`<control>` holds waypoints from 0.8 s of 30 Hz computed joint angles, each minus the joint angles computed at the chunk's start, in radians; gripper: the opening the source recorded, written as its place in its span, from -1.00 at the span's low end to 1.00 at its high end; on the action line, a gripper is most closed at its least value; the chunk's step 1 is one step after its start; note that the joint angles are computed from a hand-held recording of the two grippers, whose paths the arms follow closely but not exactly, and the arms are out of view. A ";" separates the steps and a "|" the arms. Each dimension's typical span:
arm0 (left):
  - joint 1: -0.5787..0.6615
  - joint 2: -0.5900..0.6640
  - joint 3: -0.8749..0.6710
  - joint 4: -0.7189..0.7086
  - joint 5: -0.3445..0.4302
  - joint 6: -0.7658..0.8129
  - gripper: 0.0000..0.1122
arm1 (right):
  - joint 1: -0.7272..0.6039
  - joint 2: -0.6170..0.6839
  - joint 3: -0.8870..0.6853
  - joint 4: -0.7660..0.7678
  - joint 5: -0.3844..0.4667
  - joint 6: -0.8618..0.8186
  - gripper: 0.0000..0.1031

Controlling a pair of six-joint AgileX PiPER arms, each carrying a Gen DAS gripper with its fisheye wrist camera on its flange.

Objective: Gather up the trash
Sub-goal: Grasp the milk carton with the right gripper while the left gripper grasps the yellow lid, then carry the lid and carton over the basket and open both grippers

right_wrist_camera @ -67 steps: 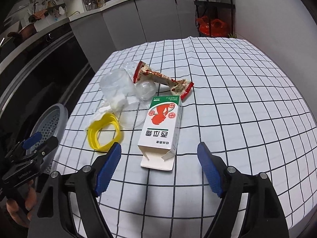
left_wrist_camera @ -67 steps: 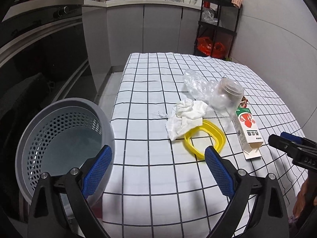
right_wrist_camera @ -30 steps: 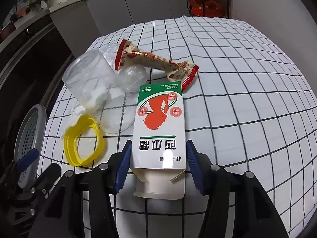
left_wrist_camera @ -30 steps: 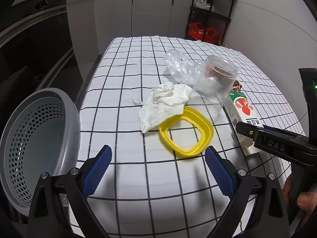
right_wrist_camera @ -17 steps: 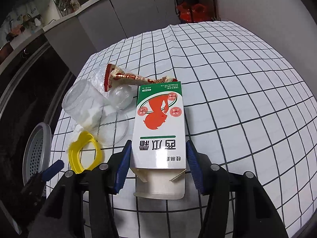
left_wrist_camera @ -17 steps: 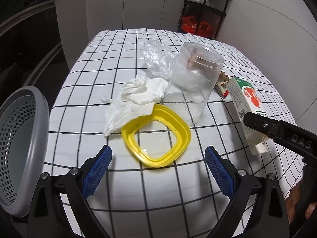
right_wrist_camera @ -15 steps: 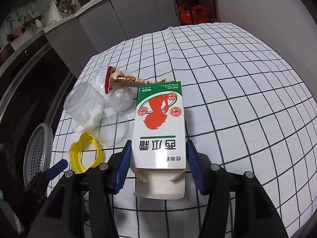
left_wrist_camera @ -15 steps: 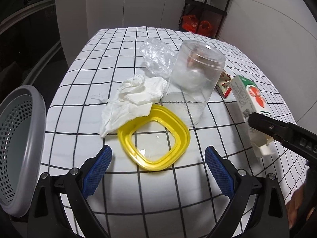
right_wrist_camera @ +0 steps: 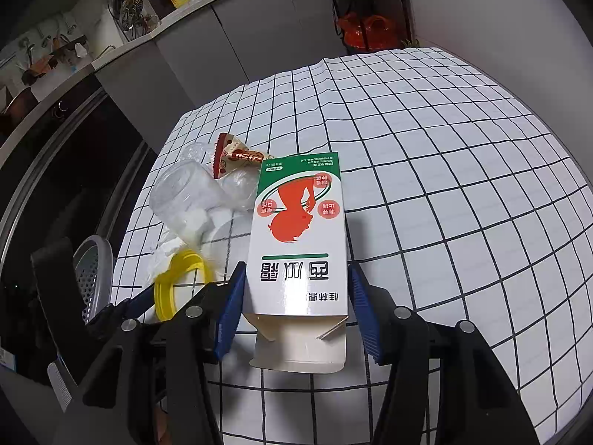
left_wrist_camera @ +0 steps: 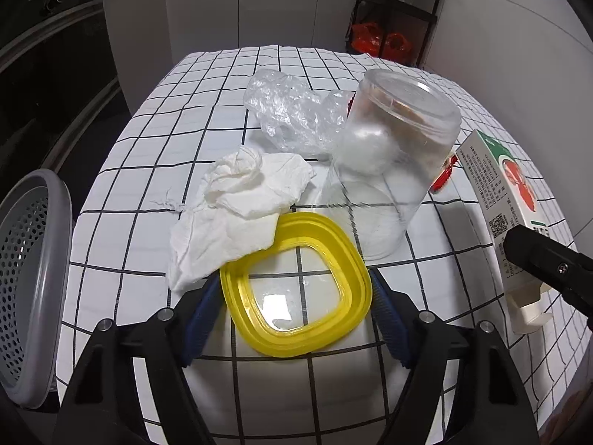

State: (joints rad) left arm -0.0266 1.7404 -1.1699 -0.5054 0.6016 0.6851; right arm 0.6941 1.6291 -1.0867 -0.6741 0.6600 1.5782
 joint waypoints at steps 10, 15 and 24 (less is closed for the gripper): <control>0.102 -0.087 0.053 -0.096 0.055 0.180 0.28 | 0.024 -0.038 0.014 -0.034 0.022 0.040 0.02; 0.190 -0.157 0.074 -0.168 0.085 0.299 0.28 | 0.061 -0.071 0.008 -0.055 0.049 0.078 0.02; 0.384 -0.201 -0.029 -0.243 0.196 0.387 0.28 | 0.177 -0.015 -0.159 -0.133 0.103 0.106 0.02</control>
State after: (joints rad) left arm 0.3579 1.5394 -1.1991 -0.7489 0.7978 1.0725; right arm 0.8714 1.6141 -1.2461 -0.8067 0.7627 1.6846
